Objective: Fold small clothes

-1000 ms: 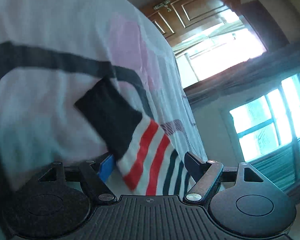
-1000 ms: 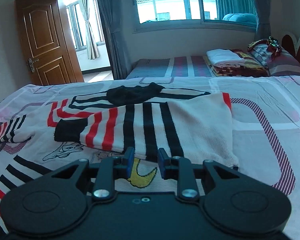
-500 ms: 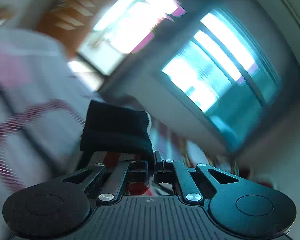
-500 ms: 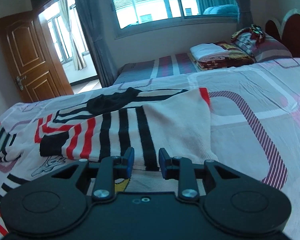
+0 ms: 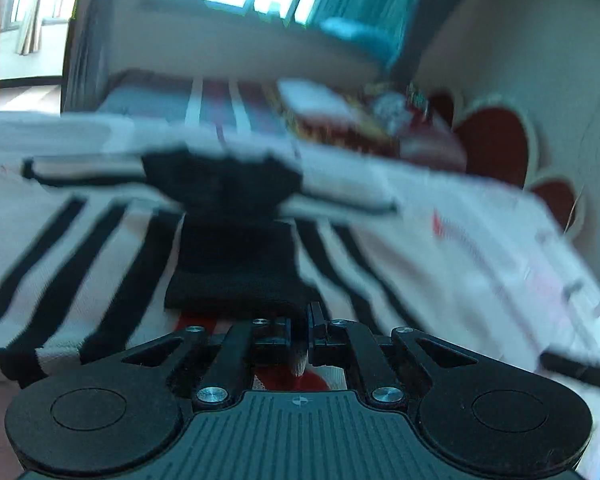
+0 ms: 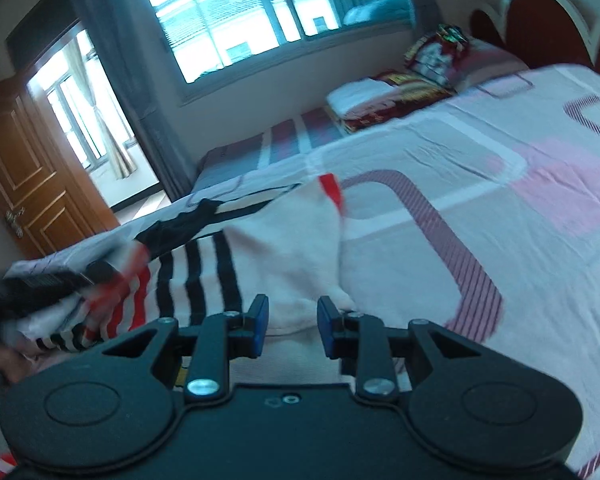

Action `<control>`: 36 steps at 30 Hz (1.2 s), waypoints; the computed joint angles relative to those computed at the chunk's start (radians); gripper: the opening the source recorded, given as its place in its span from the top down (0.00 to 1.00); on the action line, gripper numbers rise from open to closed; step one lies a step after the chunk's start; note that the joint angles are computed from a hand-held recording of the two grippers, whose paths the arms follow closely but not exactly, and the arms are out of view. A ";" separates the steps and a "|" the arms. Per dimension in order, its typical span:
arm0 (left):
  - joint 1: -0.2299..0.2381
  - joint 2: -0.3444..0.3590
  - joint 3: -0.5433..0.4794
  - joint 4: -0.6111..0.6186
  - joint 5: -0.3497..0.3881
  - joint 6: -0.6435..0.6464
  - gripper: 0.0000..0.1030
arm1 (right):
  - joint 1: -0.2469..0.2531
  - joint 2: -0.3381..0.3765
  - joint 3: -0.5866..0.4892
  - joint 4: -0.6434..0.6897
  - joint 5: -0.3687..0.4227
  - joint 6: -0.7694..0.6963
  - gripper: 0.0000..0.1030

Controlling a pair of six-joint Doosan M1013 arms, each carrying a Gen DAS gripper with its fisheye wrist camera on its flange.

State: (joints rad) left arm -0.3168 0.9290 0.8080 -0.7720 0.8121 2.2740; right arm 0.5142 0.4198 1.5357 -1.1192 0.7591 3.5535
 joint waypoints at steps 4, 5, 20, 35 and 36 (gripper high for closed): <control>0.024 -0.112 0.204 -0.245 -0.108 0.330 0.18 | -0.008 -0.008 0.014 -0.011 -0.043 0.065 0.71; 0.032 -0.137 0.244 -0.273 -0.129 0.394 0.18 | -0.009 -0.004 0.011 -0.017 -0.051 0.069 0.70; 0.142 -0.106 0.201 0.279 -0.294 -0.012 0.51 | -0.013 0.228 -0.373 0.214 -0.109 -0.787 0.67; 0.135 -0.039 0.103 0.287 -0.260 -0.105 0.58 | 0.016 0.289 -0.455 0.093 0.139 -0.841 0.92; 0.136 -0.039 0.103 0.283 -0.259 -0.097 0.58 | 0.003 0.270 -0.427 0.154 0.111 -0.796 0.90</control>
